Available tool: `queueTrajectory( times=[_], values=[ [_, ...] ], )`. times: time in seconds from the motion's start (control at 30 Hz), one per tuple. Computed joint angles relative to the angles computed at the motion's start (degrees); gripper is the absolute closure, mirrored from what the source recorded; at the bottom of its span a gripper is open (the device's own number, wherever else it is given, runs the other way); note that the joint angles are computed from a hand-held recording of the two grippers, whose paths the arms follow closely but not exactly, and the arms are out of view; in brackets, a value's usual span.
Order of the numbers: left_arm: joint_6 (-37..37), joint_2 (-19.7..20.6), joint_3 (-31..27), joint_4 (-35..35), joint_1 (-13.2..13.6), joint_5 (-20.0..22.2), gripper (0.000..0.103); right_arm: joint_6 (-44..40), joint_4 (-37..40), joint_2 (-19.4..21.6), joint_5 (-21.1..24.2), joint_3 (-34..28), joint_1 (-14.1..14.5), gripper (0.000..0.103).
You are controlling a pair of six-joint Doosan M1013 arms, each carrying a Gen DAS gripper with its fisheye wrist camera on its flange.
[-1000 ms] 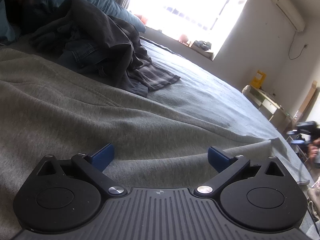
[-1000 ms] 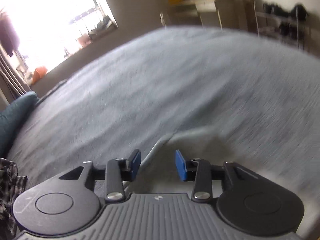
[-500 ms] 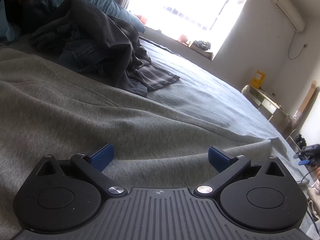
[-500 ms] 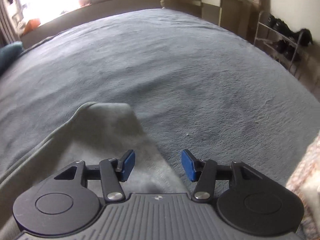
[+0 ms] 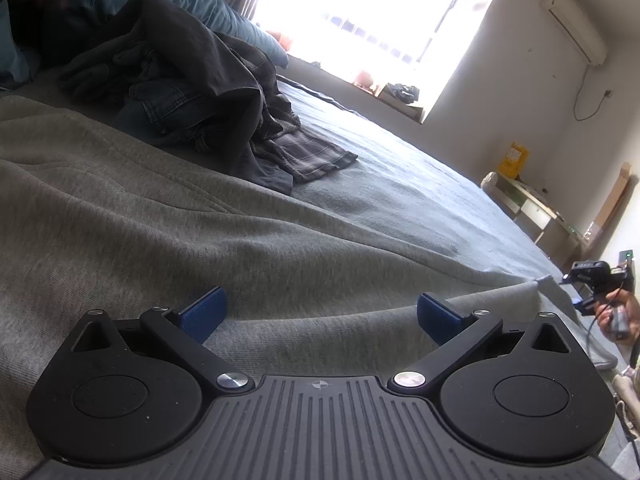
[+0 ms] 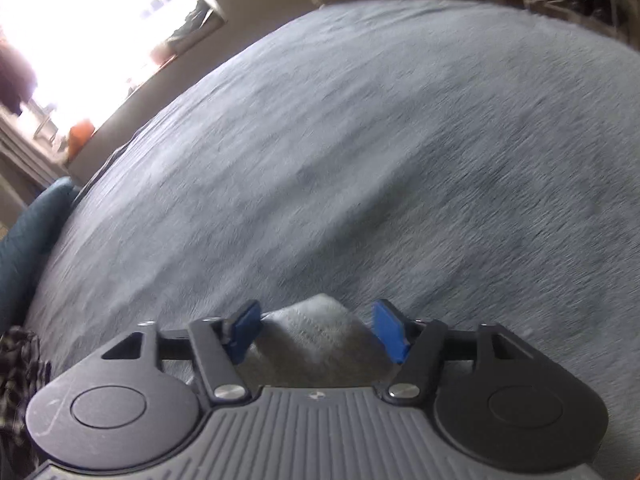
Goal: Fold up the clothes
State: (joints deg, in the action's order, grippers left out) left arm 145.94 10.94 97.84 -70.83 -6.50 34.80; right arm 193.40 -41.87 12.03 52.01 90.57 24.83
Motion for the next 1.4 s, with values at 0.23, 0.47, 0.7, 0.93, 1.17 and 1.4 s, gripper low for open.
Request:
queueTrajectory(
  times=[0.23,0.47,0.7,0.93,1.17,1.4],
  values=[
    [0.29,-0.1,0.16,-0.45,0.02,0.04,0.0,-6.59,-26.65,1.0,4.74,0.13,8.8,0.088],
    [0.34,-0.07,0.16,-0.61,0.12,0.19,0.0,-8.63,-16.14,6.62,34.15,-7.55,6.89,0.066],
    [0.25,-0.06,0.11,-0.53,0.13,0.22,0.0,-4.73,-17.9,3.07,26.04,-5.69,9.58,0.064],
    [0.06,0.05,0.01,-0.59,0.2,0.45,0.0,-7.1,-4.73,0.42,24.2,-7.65,11.68,0.048],
    [-0.08,0.12,-0.06,-0.97,0.36,0.83,0.0,0.12,5.75,-2.42,28.61,-5.72,13.5,0.04],
    [0.5,0.16,0.05,-2.69,0.73,1.66,0.0,8.87,13.06,-3.5,24.59,-1.39,11.38,0.041]
  ],
)
